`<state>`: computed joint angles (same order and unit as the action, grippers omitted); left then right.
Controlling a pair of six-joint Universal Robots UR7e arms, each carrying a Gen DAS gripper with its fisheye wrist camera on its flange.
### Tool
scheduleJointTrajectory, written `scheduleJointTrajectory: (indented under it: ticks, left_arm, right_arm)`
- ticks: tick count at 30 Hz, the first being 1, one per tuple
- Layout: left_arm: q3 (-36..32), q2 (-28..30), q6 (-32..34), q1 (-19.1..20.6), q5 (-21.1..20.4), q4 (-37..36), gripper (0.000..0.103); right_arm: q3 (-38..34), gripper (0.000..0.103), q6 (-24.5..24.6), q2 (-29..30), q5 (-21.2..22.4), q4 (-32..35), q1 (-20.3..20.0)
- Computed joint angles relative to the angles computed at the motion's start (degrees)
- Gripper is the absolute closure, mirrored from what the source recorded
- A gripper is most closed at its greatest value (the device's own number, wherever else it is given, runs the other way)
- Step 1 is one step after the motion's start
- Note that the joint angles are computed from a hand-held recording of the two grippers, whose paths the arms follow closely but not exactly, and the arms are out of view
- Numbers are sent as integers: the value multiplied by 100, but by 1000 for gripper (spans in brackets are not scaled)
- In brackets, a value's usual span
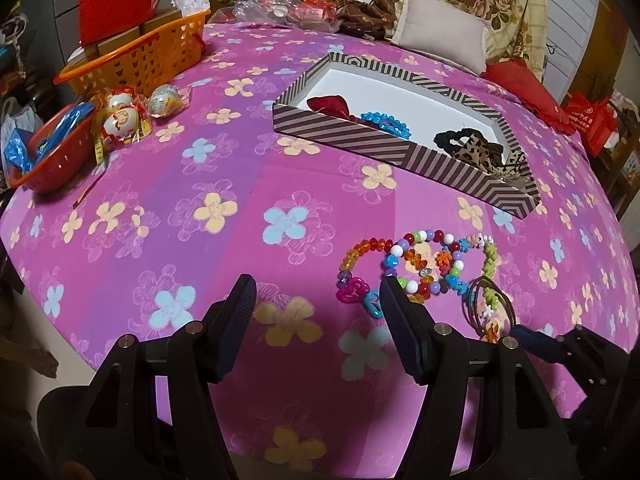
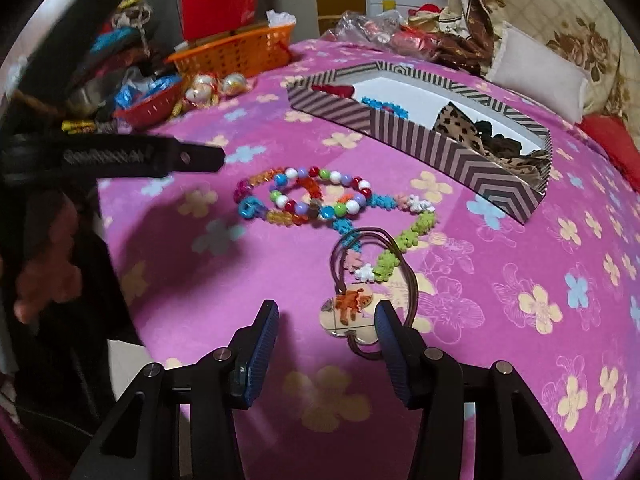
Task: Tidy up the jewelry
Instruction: 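Move both tools back toward the remaining beaded bracelets and pendant necklace, then grasp the pendant necklace with the right tool while the left tool grasps a beaded bracelet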
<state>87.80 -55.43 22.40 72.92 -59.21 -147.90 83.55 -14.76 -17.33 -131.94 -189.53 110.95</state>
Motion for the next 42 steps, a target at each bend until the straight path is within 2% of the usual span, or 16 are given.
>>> scheduleJointTrajectory:
  ticks: [3,4,7,11,20,26,31,34,37,42]
  left_arm:
    - [-50,41,16,-6,0,34,39]
    - [-72,57,14,-6,-2,56,39]
    - [-102,95,37,-14,-20,99,39]
    - [-107,148,124,-44,-50,131,39]
    - [-383,419,239,-74,-213,549,40]
    - [-535,578,312,-80,-228,730,56]
    - [-772,749,202,-36,-228,1068,84]
    - [-817,767,172,-5,-310,1110,92]
    - [-874,753,48,24,-401,1218,95]
    - [-854,618,-32,25,-587,1158,95]
  right_arm:
    - [25,54,141,-40,96,134,-80]
    - [50,55,58,-22,94,-17,-86]
    - [57,71,-31,0,-105,-130,-67]
    - [269,71,247,-161,56,-218,-126]
    - [424,71,307,-254,197,-304,-163]
    - [460,71,331,-260,282,-394,-185]
    - [494,71,374,-250,295,-526,-187]
    - [486,71,341,-217,266,-609,-178]
    - [465,71,392,-188,213,-665,-162]
    - [503,71,448,-209,179,-744,-136]
